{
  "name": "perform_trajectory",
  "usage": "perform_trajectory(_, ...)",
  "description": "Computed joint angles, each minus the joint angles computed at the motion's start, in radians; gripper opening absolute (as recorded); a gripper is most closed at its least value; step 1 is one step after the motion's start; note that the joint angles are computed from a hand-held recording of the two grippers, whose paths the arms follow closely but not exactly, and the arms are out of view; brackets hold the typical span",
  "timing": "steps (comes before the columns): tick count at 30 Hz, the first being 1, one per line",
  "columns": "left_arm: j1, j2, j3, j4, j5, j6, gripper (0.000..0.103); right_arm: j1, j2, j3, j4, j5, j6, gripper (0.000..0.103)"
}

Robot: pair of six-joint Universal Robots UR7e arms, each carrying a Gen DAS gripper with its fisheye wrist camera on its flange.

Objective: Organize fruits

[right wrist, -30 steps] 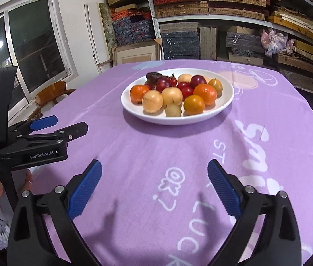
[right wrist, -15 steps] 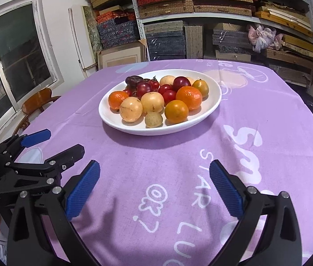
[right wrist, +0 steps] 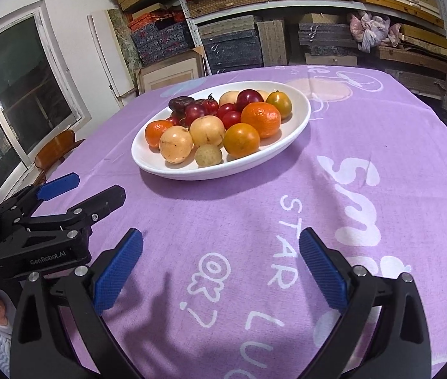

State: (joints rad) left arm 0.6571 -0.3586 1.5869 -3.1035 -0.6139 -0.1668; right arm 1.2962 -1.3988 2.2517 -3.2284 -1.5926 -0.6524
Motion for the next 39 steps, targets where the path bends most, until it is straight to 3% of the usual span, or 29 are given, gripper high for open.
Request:
perform_trajectory(2, 0.002, -0.003, -0.003, 0.011, -0.011, -0.008, 0.099, 0.001, -0.001, 0.0, 0.0, -0.001, 0.001, 0.097)
perform_trajectory(7, -0.02, 0.02, -0.03, 0.076, 0.108, -0.031, 0.099, -0.001, -0.002, 0.001, 0.004, 0.001, -0.003, 0.097)
perform_trajectory(11, -0.01, -0.011, -0.009, 0.078, 0.005, -0.034, 0.1, -0.001, -0.002, 0.002, 0.003, 0.001, -0.002, 0.097)
perform_trajectory(14, -0.01, -0.018, -0.001, 0.075, 0.003, -0.052, 0.1, -0.002, -0.003, 0.002, 0.005, 0.002, 0.0, 0.097)
perform_trajectory(19, -0.001, -0.034, 0.004, 0.075, -0.064, -0.058, 0.1, -0.002, -0.003, 0.001, 0.005, 0.002, -0.001, 0.097)
perform_trajectory(28, -0.011, -0.011, 0.002, 0.05, 0.007, -0.064, 0.1, -0.007, -0.003, -0.002, 0.012, 0.002, 0.01, 0.097)
perform_trajectory(39, -0.014, -0.013, -0.005, 0.079, 0.003, -0.055, 0.099, -0.007, -0.002, -0.003, 0.012, 0.002, 0.008, 0.097)
